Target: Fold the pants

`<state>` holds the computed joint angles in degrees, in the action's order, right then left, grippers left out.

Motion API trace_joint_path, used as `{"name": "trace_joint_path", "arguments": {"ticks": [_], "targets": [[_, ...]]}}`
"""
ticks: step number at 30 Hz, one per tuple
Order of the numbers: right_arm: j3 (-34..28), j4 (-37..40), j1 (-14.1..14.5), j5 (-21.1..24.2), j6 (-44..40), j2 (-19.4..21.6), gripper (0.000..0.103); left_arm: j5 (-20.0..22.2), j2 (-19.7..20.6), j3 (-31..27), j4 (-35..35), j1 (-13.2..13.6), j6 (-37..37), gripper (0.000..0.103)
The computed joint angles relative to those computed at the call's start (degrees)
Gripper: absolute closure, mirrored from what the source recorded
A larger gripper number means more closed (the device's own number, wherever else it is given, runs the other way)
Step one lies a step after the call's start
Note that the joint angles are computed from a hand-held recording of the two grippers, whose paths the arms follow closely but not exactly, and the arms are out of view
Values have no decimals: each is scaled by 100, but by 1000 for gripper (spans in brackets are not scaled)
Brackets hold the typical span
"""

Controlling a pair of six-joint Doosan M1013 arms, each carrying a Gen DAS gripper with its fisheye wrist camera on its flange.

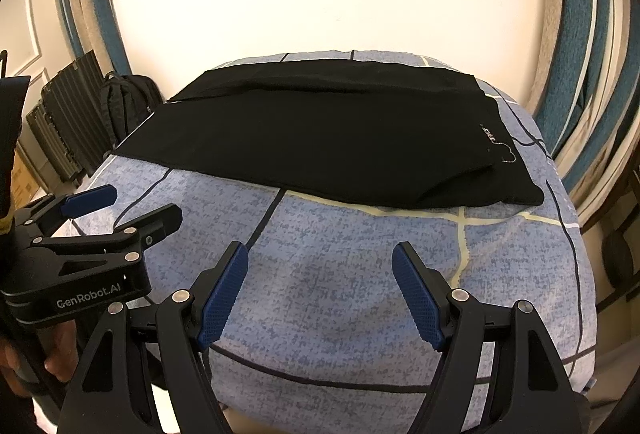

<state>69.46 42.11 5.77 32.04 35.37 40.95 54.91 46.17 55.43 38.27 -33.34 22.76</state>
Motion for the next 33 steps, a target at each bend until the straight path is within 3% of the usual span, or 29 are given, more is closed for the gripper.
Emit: {"name": "trace_joint_path", "arguments": {"ticks": [33], "targets": [[-65,-102,10,38,133,50,28,-9,38,6,49,-8,12,13]]}}
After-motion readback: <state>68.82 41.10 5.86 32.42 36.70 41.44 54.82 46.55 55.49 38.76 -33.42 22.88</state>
